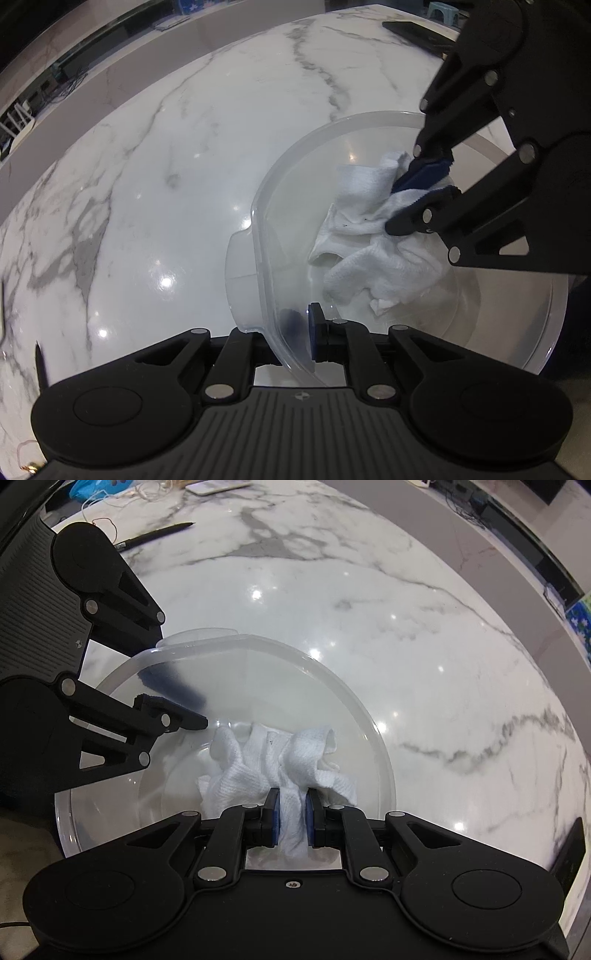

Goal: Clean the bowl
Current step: 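Wipe the cloth around the bowl's inside with the right tool while the left tool holds the rim, then rub the cloth along the bowl wall near the left tool with the right tool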

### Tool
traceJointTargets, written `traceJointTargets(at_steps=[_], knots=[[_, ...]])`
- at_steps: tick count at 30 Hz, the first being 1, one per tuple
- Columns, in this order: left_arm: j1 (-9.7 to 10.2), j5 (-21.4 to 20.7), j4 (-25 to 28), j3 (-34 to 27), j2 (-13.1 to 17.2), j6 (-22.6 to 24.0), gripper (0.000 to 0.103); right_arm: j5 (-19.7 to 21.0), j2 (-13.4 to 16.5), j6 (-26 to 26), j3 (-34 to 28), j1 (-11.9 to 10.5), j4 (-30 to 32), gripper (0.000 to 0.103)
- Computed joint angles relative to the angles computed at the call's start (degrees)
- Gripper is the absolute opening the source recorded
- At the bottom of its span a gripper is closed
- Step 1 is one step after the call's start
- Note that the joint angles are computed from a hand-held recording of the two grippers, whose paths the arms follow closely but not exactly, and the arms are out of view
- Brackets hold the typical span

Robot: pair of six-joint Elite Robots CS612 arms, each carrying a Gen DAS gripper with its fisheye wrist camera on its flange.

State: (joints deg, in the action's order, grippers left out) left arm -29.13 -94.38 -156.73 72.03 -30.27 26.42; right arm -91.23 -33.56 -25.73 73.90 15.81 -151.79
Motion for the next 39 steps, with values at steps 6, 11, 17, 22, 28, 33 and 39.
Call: traceJointTargets(at_steps=[6,11,17,22,28,33,39], knots=[[-0.01,0.04,-1.88,0.58,0.09,1.59,0.011,-1.38,1.04,-2.28,-1.06,0.27,-0.87,0.012],[0.44,-1.87,-4.81,0.73,0.66,1.87,0.011,-0.89,1.92,-2.34,-1.63,0.04,-3.06,0.011],[0.82,-3.07,-4.95,-0.39,1.32,2.03,0.011,-0.84,2.51,-2.94,-0.46,0.01,-9.58,0.011],[0.67,-2.53,-4.03,-1.52,1.75,2.94,0.011,1.34,3.41,-4.76,0.05,-0.48,-16.17,0.011],[0.78,-2.99,-3.46,-2.17,2.04,3.40,0.011,4.13,4.11,-11.99,0.74,-0.66,-22.73,0.011],[0.71,-2.69,-4.15,-1.81,1.99,3.47,0.011,6.14,4.19,-13.39,1.03,-0.70,-25.74,0.011],[0.68,-2.51,-4.10,-2.13,2.20,3.45,0.011,6.25,4.76,-12.64,0.20,-0.54,-26.74,0.011]])
